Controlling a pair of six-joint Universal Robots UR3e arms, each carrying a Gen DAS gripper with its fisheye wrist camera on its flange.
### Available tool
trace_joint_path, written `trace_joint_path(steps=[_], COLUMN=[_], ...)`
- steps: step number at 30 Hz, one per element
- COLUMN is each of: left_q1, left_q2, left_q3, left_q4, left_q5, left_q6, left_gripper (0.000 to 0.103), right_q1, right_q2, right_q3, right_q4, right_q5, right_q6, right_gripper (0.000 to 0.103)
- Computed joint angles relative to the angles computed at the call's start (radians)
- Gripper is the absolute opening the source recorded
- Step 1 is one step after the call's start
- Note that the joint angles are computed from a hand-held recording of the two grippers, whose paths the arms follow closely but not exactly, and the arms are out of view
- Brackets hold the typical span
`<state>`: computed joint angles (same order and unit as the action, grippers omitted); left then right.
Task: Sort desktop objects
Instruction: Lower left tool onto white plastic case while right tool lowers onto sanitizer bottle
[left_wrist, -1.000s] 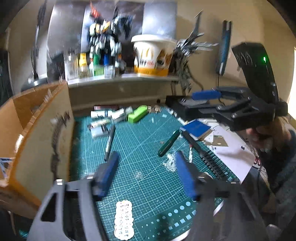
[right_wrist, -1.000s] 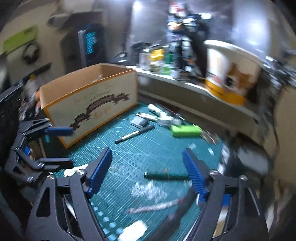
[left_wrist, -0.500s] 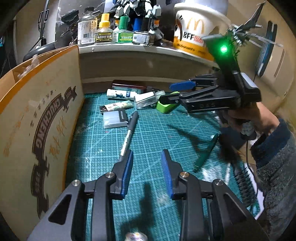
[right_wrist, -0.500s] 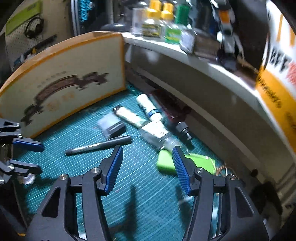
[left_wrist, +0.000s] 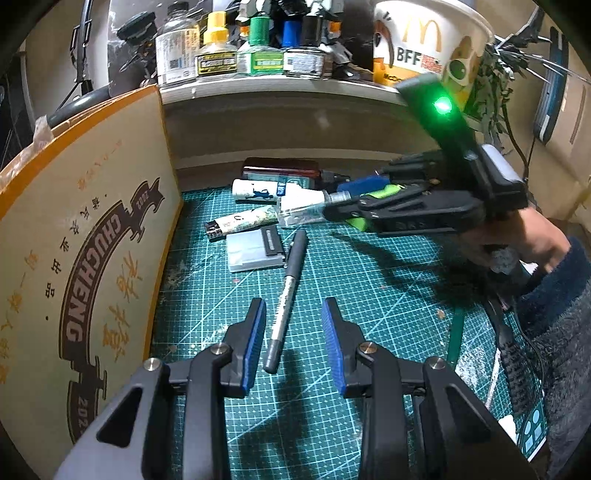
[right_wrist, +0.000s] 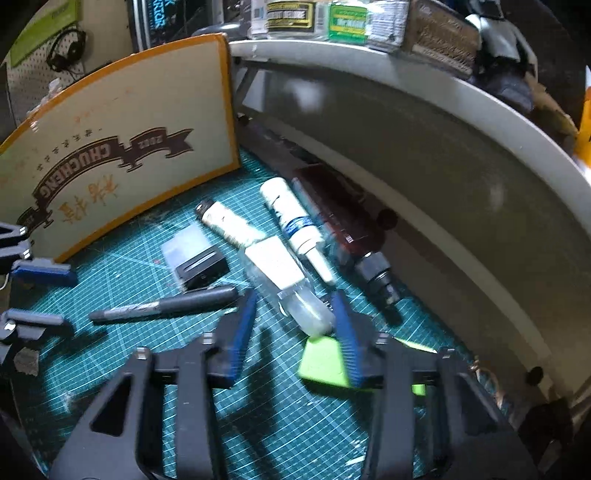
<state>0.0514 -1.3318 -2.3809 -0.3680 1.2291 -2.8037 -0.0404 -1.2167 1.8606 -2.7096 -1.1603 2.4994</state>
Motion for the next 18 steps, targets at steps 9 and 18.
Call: trace_joint_path(steps=[9,18], left_q1=[0.024,-0.01], left_q2=[-0.03,-0.127], left_q3=[0.013,0.073], left_q4=[0.015,0.07], left_q5=[0.007,0.05], left_q6=[0.017,0.009], left_gripper=[0.032,0.032], right_q1=[-0.015,0.145], right_q2=[-0.111,0.079], right_q3=[0.026,-0.108], right_q4=[0.145,-0.016], right_q5=[0.063,-0.146], right_q6=[-0.049,0.111], right_gripper=[0.016,0.039])
